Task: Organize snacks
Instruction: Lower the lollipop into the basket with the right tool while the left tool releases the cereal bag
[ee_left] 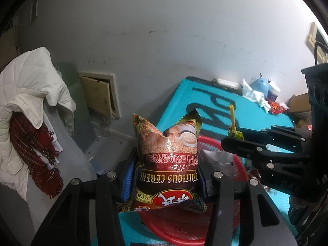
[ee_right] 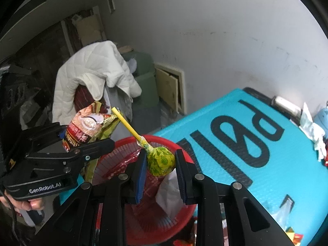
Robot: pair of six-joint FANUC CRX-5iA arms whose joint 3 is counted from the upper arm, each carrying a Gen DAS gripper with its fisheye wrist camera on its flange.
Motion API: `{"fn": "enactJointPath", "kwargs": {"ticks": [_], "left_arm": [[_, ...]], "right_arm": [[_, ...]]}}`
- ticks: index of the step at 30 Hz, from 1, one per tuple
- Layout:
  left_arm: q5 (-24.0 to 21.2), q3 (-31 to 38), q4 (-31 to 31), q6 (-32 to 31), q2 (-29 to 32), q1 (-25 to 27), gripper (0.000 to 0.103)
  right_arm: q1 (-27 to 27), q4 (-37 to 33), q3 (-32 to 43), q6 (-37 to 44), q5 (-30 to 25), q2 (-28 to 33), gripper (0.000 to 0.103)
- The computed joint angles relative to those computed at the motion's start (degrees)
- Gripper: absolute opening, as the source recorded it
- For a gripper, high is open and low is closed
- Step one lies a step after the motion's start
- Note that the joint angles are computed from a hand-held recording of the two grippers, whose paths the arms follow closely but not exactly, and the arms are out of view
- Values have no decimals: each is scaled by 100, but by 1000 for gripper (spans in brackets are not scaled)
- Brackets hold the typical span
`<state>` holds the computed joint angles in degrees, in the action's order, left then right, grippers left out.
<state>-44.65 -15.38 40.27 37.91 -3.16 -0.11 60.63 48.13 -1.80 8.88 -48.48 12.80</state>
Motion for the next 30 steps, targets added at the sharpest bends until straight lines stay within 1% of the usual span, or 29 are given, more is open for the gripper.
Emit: {"fn": "enactJointPath", "kwargs": {"ticks": [3,7,12,13,14,15,16,17,20,23,30], "left_arm": [[8,35,-72,40,79,-4,48],[-59,141,-211,188,210,1,48],[-195,240,-315,208,333,-13,48],[-224,274,-374,257,360,-24,49],[-257,320,-455,331,387,-37,50],[-269,365,-539,416,407,-53,50],[-294,409,-619,502,428,-63,54],[-312,421,-632,531,436,-63,59],[-237,398,-654,545,387,-81,60],[-178,432,-818,671,335,-115,60],[-230,423,-717,622,197,-113,60]], "right_arm": [[-89,-125,96,109,35,126,26],[-147,-267,200,217,44,234,27],[-170,-420,272,338,18,297,27],[-165,-460,300,379,-16,311,30],[-163,-491,311,409,-44,317,37],[-159,-506,324,421,-82,328,39],[-151,-497,318,409,-119,326,41],[-145,-494,315,406,-150,325,41],[-142,-522,294,387,-187,293,41],[-130,-466,228,294,-195,236,41],[-44,-211,122,81,-294,90,41]]}}
